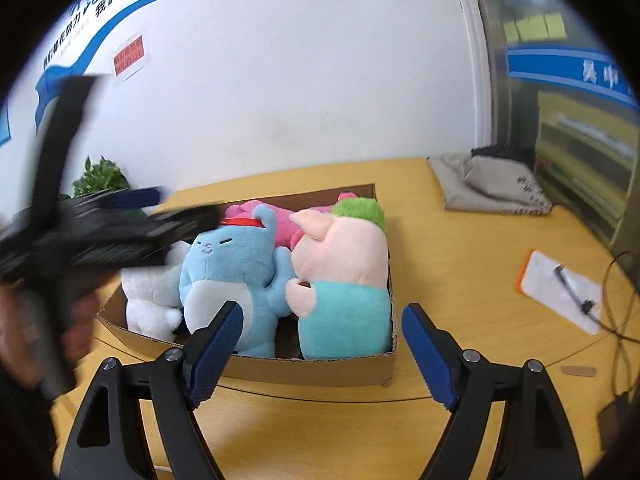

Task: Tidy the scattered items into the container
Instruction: 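Lower the pig plush into the box beside the blue plush and open both grippers, then move both grippers down to the clear phone case on the table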

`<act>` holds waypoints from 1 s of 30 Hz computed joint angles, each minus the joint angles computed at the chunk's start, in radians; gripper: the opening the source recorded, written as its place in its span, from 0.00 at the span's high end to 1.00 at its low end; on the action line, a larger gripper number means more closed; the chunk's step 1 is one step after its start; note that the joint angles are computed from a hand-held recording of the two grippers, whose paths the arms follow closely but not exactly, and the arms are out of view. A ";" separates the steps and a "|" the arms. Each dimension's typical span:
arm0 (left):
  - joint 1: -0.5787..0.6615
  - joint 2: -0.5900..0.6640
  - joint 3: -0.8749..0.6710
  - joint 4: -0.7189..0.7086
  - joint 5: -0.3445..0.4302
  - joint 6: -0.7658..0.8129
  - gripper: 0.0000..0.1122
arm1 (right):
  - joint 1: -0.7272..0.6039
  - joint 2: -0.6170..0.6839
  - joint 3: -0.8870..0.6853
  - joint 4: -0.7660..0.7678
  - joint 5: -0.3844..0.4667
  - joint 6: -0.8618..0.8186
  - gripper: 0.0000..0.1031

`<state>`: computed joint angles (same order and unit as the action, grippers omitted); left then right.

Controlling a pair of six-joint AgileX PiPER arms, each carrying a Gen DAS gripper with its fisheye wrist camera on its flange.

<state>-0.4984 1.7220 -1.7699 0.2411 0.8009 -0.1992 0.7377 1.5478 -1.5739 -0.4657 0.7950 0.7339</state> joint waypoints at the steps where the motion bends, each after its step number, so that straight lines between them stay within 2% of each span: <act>1: -0.001 -0.073 0.093 0.017 -0.022 -0.027 0.08 | 0.025 0.004 -0.012 -0.039 0.027 0.030 0.21; 6: 0.006 -0.304 0.382 0.042 -0.089 -0.148 0.08 | 0.128 0.027 -0.062 -0.147 0.149 0.102 0.21; 10: 0.030 -0.404 0.500 0.002 -0.105 -0.182 0.08 | 0.189 0.026 -0.071 -0.182 0.212 0.118 0.21; 15: 0.010 -0.470 0.569 0.045 -0.105 -0.237 0.08 | 0.246 0.028 -0.079 -0.211 0.261 0.136 0.21; 30: 0.008 -0.528 0.647 -0.039 -0.115 -0.190 0.08 | 0.309 0.003 -0.066 -0.266 0.331 0.195 0.21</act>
